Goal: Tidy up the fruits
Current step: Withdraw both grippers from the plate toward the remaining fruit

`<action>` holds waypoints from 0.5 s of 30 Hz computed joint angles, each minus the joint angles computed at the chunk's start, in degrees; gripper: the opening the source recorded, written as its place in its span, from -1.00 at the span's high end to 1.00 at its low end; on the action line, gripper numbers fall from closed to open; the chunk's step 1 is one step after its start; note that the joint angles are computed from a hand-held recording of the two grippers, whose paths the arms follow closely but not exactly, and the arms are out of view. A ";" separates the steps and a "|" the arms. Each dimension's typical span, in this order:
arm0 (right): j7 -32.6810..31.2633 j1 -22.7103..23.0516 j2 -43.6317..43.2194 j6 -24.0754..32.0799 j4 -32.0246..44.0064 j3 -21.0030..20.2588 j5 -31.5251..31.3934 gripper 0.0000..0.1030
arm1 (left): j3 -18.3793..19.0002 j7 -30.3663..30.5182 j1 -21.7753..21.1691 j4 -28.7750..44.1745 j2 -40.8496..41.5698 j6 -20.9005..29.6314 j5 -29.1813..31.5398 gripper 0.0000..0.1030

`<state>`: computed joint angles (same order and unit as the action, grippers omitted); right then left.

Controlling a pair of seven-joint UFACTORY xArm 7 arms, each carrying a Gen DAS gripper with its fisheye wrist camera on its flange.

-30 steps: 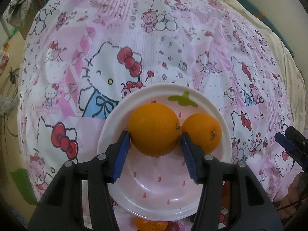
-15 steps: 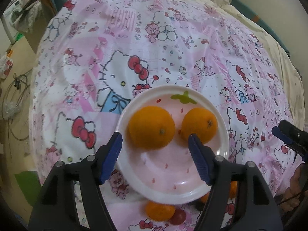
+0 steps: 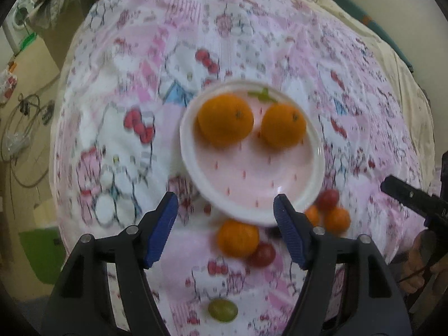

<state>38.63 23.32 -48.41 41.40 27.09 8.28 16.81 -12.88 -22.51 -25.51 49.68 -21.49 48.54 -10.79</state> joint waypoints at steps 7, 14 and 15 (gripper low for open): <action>3.26 1.08 -3.22 1.25 -2.51 1.26 0.95 -0.53 | -0.14 0.19 -1.83 -4.02 -2.62 -0.20 -2.87 -0.31; 4.70 2.25 -2.33 2.08 -3.52 1.07 1.36 -0.53 | -1.14 -0.32 -2.35 -3.49 0.02 0.13 -1.63 -0.30; 4.40 2.55 -1.64 2.19 -3.39 1.02 1.35 -0.53 | -1.07 -0.25 -2.54 -3.37 0.46 0.20 -1.87 -0.30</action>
